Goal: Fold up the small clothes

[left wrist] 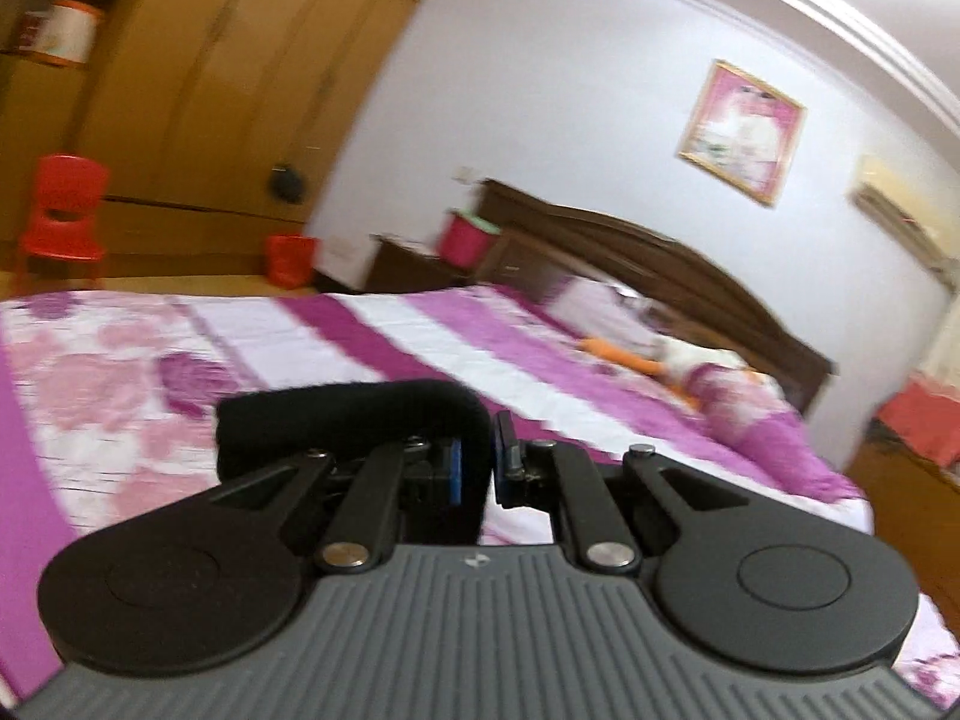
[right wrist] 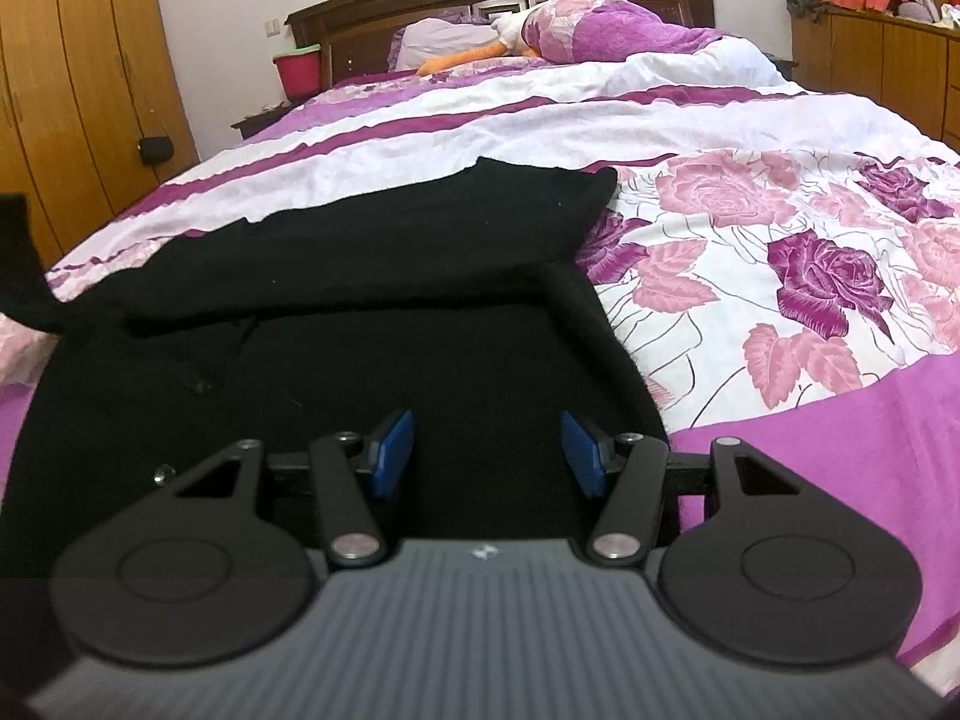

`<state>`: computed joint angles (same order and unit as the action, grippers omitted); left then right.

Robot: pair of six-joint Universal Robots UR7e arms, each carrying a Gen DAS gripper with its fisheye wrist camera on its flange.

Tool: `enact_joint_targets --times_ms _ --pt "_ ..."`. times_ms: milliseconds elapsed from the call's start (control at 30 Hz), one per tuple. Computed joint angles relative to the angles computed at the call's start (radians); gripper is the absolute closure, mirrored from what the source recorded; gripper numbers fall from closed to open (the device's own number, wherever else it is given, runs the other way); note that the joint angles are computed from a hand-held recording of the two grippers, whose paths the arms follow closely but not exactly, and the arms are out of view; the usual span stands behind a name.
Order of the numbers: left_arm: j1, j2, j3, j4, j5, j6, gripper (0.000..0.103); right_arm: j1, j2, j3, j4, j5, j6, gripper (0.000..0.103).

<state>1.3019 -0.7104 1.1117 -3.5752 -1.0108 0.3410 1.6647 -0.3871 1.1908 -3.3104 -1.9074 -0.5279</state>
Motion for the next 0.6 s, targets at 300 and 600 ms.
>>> enact_joint_targets --times_ms 300,600 --pt "-0.066 0.143 -0.113 0.141 -0.164 0.011 0.092 -0.009 -0.015 0.023 -0.031 0.02 0.026 0.046" --pt "-0.101 0.244 -0.175 0.365 -0.032 -0.044 0.091 -0.019 -0.023 0.034 -0.039 0.025 0.028 0.046"
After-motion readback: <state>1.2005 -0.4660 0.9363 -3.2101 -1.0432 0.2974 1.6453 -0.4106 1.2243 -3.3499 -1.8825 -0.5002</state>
